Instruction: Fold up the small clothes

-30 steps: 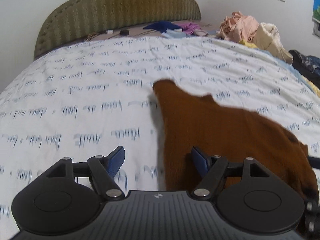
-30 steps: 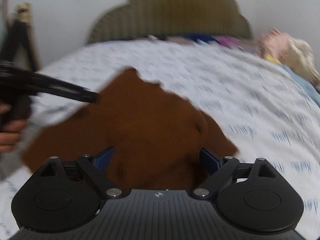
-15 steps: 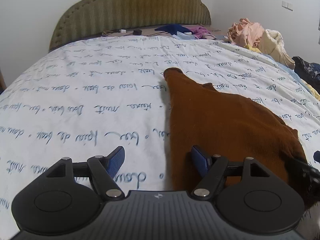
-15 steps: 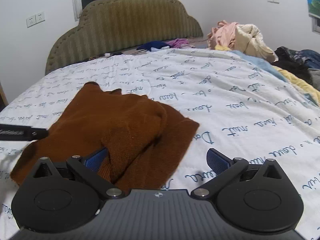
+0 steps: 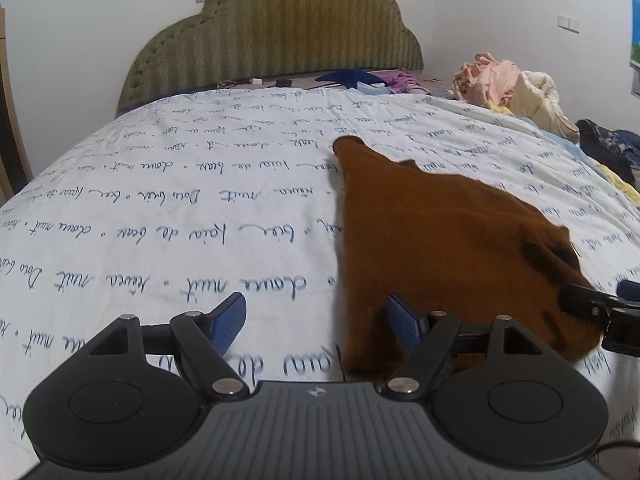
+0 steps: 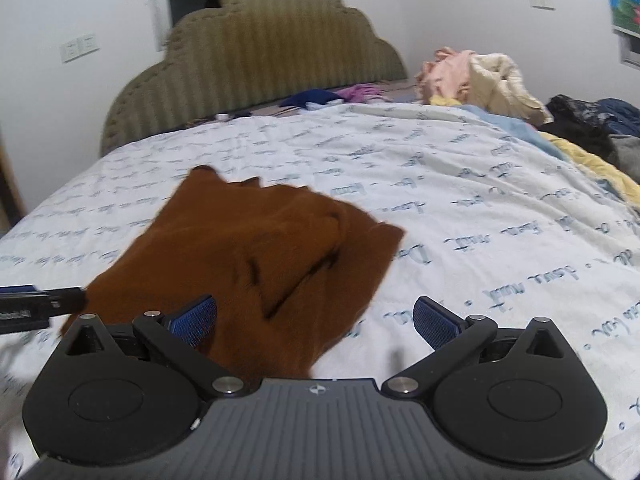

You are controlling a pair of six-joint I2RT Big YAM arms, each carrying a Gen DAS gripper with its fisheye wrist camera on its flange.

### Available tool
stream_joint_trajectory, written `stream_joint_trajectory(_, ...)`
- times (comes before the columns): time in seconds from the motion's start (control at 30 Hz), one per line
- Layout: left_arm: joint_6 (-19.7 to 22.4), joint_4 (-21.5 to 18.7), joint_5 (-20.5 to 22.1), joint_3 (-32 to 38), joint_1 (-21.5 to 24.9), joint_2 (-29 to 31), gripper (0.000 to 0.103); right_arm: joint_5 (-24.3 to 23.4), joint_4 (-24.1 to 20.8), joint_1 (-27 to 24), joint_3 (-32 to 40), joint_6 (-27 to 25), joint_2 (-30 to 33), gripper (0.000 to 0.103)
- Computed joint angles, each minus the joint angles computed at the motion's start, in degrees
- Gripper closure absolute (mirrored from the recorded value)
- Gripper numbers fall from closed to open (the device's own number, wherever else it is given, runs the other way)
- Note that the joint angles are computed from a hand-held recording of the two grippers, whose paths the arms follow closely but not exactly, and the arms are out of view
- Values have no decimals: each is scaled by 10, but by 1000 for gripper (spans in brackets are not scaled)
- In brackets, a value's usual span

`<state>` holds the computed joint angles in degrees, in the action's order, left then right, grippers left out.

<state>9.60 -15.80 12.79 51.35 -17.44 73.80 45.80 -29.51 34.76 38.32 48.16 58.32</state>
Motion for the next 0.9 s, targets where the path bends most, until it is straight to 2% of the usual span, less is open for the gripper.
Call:
stream_joint_trajectory(0.07,12,7,-2,-15,-1,-9,26,9,-15,8,5,4,11,1)
stream_joint_trajectory(0.17,22,10,-8,-29,-3,-16,26,30,-82,13,27,49,45,1)
stream_joint_trajectory(0.3,18,9,-1,-40,1,-23,26,19,-76,22,16,88,25,1)
stream_joint_trajectory(0.47,9,8,-2,-51,3,-23,23,24,-72,46,20,67,39,0)
stream_joint_trajectory(0.67,20,35,-29,-74,-3,-29,23,11,-79,64,28,87,55,0)
stream_joint_trajectory(0.9,14,56,-39,-87,-2,-30,14,24,-98,79,43,87,83,0)
